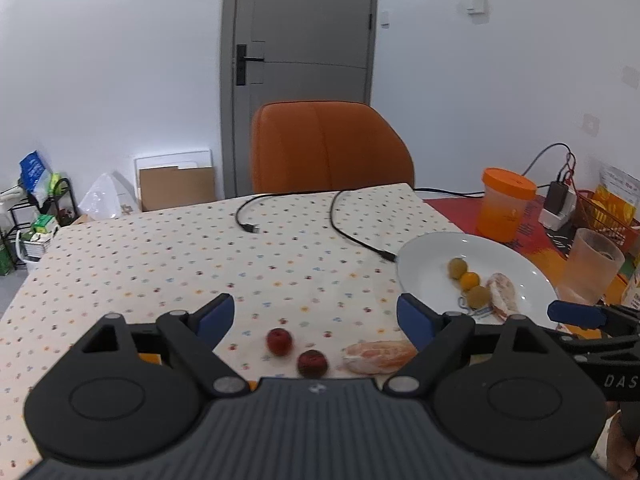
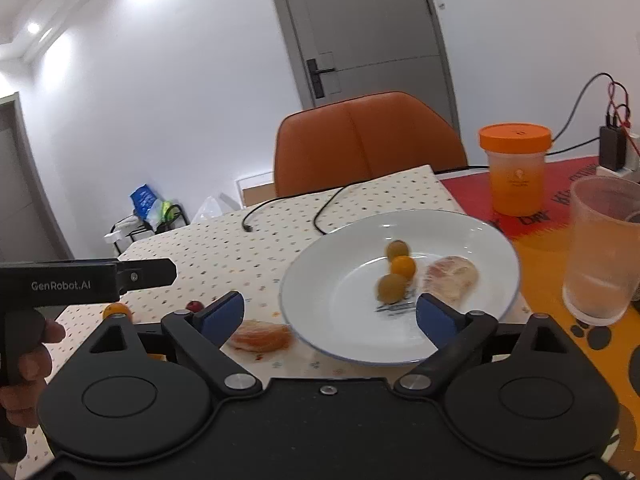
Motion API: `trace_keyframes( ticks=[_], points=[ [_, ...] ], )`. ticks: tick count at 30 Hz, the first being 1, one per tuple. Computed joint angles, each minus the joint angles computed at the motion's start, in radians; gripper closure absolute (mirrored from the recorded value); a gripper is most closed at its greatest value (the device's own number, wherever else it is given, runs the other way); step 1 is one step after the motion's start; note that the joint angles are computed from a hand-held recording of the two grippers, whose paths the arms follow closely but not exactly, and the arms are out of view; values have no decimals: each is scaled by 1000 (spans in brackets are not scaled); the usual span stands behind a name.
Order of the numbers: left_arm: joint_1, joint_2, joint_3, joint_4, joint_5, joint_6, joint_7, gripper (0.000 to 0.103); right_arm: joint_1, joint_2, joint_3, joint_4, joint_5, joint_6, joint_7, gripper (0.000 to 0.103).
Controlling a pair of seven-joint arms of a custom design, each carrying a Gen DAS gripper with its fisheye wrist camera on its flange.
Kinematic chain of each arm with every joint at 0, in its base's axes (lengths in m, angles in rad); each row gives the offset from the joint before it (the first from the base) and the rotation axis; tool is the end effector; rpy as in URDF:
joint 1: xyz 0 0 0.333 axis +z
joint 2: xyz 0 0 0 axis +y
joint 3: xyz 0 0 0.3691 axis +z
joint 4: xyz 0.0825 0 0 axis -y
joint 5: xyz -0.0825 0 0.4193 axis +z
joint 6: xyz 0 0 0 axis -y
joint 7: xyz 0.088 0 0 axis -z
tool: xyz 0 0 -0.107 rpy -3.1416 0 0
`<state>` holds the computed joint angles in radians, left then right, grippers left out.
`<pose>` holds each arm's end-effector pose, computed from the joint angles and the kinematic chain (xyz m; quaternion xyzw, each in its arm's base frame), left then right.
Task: Organize fruits
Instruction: 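Grasp a small mandarin with the left gripper while the right gripper grasps a peeled orange segment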
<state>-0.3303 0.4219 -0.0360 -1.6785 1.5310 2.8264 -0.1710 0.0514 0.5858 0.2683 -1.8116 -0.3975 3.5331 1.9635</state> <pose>0.6765 -0.3095 0.4328 -0.6225 0.6001 -0.3643 0.3459 0.7049 0.2411 0.3894 -0.6621 0.5117 -0.2164 0.5029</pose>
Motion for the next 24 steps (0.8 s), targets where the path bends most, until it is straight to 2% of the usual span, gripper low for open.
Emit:
trace_keyframes(
  ticks=[8,15,24],
  points=[
    [23,-45,-1,-58,19,-15,-48,16,-16,7,40,6,-45,-4,11,9],
    [53,-68,-18,-102,65,-16,-118,16,9,8,31,8,-48,-11,4,9],
    [93,-95,-44,-161,123,-25,-211,19,9,22,61,26,-63,-32,-21,10]
  ],
)
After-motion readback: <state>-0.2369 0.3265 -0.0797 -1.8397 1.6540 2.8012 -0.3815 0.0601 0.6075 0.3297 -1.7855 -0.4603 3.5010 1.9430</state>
